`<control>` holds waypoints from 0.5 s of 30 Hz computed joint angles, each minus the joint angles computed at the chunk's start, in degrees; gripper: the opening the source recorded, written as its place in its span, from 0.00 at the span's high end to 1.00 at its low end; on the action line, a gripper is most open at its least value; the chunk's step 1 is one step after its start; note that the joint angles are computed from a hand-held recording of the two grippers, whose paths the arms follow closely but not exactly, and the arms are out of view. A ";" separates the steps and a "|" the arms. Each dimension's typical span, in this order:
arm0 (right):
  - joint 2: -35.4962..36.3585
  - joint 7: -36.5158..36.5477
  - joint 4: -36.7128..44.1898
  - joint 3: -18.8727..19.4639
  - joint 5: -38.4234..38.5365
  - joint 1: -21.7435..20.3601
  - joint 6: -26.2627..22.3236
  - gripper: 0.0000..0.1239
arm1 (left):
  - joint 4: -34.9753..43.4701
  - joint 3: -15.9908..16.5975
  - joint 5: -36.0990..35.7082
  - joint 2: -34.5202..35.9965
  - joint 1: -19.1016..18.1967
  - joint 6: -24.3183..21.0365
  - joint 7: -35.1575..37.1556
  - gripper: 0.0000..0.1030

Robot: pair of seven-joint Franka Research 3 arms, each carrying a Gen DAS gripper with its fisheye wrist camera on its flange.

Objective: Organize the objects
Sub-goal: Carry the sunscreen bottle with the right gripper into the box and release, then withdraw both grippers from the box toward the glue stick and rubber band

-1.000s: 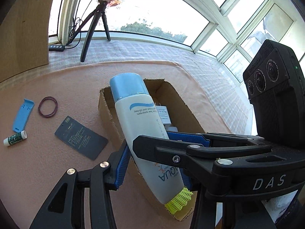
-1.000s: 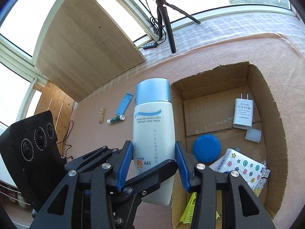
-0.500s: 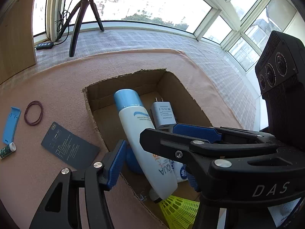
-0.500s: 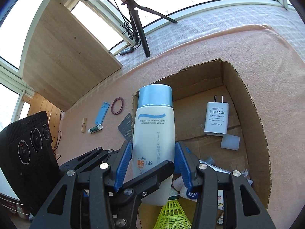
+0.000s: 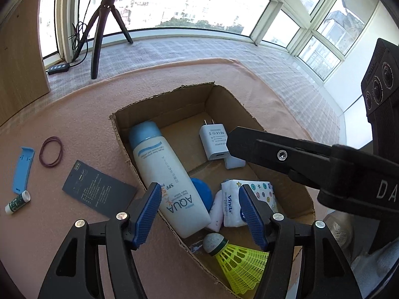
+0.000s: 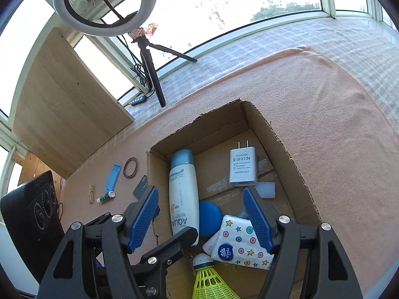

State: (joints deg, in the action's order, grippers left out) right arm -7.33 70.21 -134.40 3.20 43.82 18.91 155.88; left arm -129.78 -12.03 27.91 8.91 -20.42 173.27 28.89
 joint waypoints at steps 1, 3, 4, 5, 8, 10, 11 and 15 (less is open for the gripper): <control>-0.06 0.21 -0.04 0.07 -0.03 0.01 0.34 0.46 | -0.33 0.07 0.11 -0.32 -0.07 0.06 -0.21 0.34; -0.21 1.17 -0.05 0.21 -0.98 -0.09 0.27 0.46 | -1.14 0.10 0.29 -1.01 -0.08 0.67 -0.65 0.34; -0.19 1.84 0.04 0.32 -1.80 -0.16 0.12 0.46 | -1.55 0.22 0.68 -1.45 -0.20 0.80 -1.11 0.34; -0.14 2.39 0.12 0.43 -2.60 -0.21 0.04 0.46 | -1.95 0.53 1.56 -1.91 -0.45 0.99 -2.03 0.34; -0.49 2.89 -0.28 0.68 -3.60 0.13 0.48 0.46 | -3.66 0.88 3.90 -3.75 -0.47 1.70 -4.73 0.34; -0.51 2.74 -0.37 0.74 -4.20 0.42 0.28 0.46 | -5.15 0.94 5.85 -5.25 -0.24 2.03 -7.17 0.34; -0.49 1.91 -0.17 0.57 -3.93 0.65 -0.66 0.46 | -6.08 0.85 7.01 -6.16 -0.02 2.12 -8.66 0.34; -1.18 3.84 -1.07 1.68 -8.67 0.64 -0.72 0.46 | -10.15 -0.57 11.75 -9.98 1.84 2.32 -15.03 0.34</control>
State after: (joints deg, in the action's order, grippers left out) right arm -8.51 74.05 -135.46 4.87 35.15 19.55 155.16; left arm -139.93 -12.60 39.66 -1.07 -18.58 175.59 13.86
